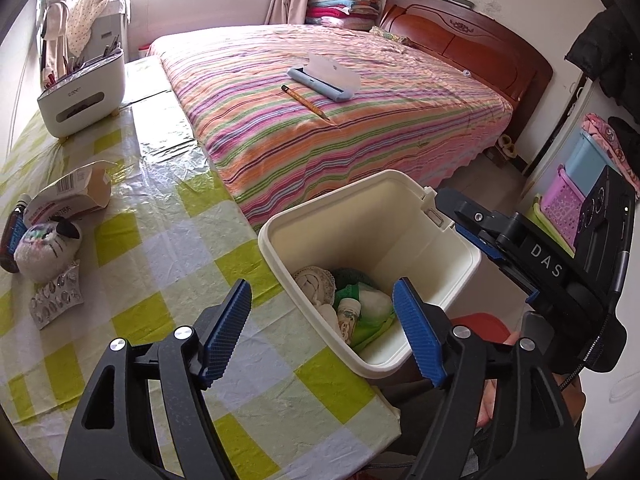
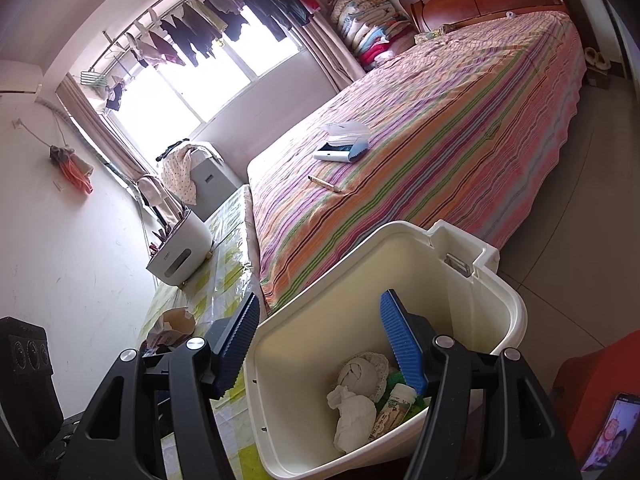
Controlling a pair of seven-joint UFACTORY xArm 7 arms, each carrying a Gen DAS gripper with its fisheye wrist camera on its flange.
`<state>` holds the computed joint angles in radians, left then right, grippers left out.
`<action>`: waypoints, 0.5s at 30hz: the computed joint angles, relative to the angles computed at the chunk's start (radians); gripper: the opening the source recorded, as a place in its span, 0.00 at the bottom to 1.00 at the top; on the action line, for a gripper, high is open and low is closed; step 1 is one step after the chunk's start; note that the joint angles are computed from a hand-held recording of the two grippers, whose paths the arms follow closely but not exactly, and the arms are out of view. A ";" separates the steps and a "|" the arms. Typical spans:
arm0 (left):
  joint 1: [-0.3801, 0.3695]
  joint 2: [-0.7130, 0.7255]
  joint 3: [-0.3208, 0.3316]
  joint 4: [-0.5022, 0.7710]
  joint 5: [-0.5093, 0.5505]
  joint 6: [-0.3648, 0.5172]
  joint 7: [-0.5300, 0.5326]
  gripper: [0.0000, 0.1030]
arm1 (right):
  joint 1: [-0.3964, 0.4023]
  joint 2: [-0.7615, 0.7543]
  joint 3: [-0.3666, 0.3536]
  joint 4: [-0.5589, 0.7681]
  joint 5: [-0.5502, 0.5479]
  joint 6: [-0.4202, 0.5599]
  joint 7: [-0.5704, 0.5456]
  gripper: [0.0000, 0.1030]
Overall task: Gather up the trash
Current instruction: 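Open the left gripper over the cream bin to drop the tissue, then grasp the brown medicine bottle with the left gripper while the right grasps the white plush ball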
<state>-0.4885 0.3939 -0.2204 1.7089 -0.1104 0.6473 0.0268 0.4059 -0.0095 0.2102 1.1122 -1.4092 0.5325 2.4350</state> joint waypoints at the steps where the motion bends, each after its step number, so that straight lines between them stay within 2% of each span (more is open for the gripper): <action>1: 0.001 0.000 0.003 0.001 0.001 0.007 -0.004 0.71 | -0.001 0.006 -0.001 0.006 0.002 -0.006 -0.006 0.59; 7: 0.005 -0.012 0.025 0.005 0.038 0.036 -0.020 0.71 | 0.015 0.043 -0.005 0.054 0.012 -0.017 -0.040 0.59; 15: 0.060 -0.025 0.050 0.044 0.039 0.080 -0.030 0.71 | 0.052 0.099 -0.025 0.129 0.036 -0.028 -0.115 0.59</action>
<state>-0.4290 0.3690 -0.1706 1.7527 -0.0711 0.7276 -0.0036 0.4574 0.0898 0.1851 1.2408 -1.3728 0.5043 2.3203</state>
